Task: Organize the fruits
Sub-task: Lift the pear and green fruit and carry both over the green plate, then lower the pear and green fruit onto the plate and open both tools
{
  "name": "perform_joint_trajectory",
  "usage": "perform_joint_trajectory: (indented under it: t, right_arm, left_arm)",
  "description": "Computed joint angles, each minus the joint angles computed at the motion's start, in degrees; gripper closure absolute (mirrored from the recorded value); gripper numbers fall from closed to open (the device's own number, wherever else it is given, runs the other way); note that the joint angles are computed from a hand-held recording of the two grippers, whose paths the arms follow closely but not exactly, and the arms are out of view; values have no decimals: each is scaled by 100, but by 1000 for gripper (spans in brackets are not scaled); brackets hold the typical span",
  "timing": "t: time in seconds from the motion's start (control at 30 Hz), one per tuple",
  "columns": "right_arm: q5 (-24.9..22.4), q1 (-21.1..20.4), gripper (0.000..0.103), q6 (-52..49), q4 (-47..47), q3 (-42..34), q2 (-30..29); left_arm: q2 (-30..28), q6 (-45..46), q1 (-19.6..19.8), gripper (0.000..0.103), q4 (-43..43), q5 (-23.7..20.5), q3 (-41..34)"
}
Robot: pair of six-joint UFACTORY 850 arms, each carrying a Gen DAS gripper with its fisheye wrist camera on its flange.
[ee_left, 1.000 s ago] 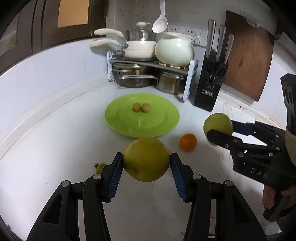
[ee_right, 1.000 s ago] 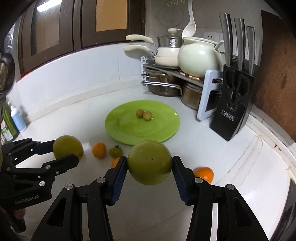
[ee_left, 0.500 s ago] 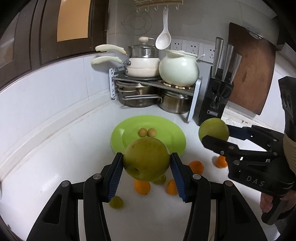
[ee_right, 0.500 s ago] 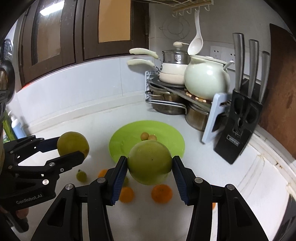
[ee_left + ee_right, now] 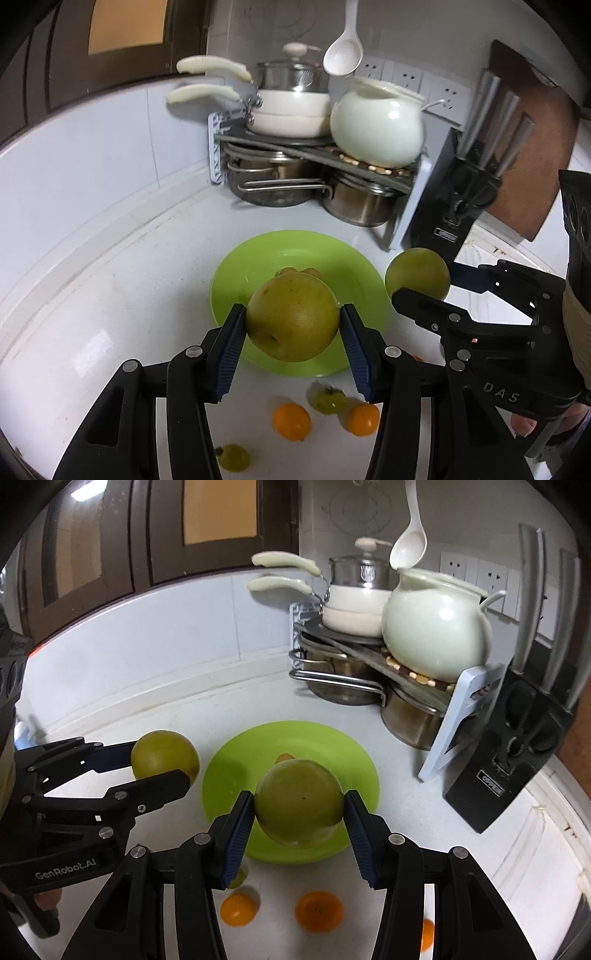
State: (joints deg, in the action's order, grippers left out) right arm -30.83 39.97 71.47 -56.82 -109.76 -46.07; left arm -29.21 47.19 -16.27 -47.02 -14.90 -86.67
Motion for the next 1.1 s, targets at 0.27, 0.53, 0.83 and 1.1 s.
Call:
perform_joint_trajectory:
  t: [0.27, 0.53, 0.83, 1.1]
  right_arm:
    - [-12, -290, 52, -1267, 1521, -736, -508]
    - [-137, -422, 52, -2027, 2370, -1224, -900]
    - [-346, -538, 52, -2603, 3051, -1700, -1258]
    - [-421, -536, 52, -2755, 3174, -1846, -1354]
  left_arm:
    - [-756, -1423, 22, 52, 1355, -660, -987]
    - [-1367, -2061, 4, 52, 2027, -1216, -1774]
    - [-1774, -2433, -5, 52, 2463, -1515, -2256]
    - [-1904, -2513, -27, 52, 2619, -1682, -2419]
